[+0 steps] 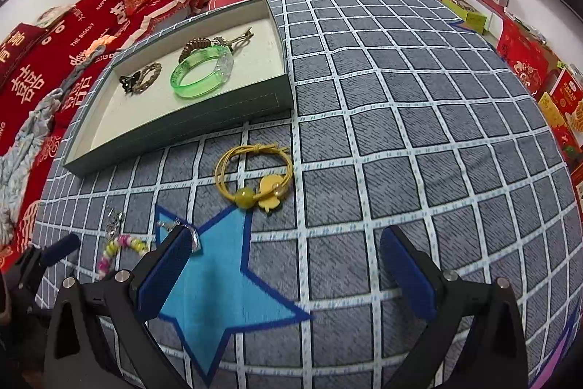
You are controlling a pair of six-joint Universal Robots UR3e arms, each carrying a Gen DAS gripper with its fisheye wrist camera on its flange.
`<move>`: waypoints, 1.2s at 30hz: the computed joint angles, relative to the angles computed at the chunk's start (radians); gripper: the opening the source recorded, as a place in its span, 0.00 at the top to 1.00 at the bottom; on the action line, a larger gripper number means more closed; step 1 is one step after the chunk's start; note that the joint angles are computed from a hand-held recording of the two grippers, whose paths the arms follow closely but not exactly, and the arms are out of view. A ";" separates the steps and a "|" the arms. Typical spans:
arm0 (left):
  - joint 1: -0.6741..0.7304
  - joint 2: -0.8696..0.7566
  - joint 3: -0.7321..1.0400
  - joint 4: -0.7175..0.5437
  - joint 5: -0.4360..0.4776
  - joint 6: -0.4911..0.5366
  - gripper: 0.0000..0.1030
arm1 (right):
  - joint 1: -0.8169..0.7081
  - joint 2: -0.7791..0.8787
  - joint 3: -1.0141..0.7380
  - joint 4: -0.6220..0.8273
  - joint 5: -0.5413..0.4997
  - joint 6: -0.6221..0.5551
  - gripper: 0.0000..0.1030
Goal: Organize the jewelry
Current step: 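Grasp the pink-yellow beaded bracelet with left tool while right tool grasps yellow cord hair tie, then carry the beaded bracelet and yellow hair tie into the tray with both tools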
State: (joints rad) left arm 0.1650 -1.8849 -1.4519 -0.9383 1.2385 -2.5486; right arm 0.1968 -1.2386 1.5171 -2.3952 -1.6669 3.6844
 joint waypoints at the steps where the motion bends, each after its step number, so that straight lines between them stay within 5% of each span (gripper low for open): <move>1: -0.005 0.001 -0.001 0.003 0.001 0.003 0.07 | -0.001 0.023 -0.024 0.005 -0.002 -0.004 0.00; 6: -0.016 0.008 -0.003 0.000 -0.009 0.003 0.18 | 0.020 0.107 -0.139 0.040 -0.052 -0.024 0.05; 15: -0.030 0.042 -0.031 -0.014 -0.030 0.047 0.43 | 0.094 0.219 -0.315 0.134 -0.169 -0.092 0.37; 19: -0.030 0.061 -0.041 -0.041 -0.057 0.090 0.79 | 0.093 0.215 -0.326 0.150 -0.164 -0.092 0.72; 21: -0.021 0.066 -0.036 -0.072 -0.081 0.105 0.79 | 0.090 0.203 -0.311 0.145 -0.161 -0.093 0.82; 36: 0.114 0.117 0.040 -0.278 -0.268 0.165 0.79 | 0.016 -0.059 0.013 -0.026 -0.016 -0.019 0.85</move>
State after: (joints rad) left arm 0.2791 -1.7678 -1.4115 -1.2158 0.9709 -2.3838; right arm 0.2128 -1.2974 1.5301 -2.4216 -1.6825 3.6655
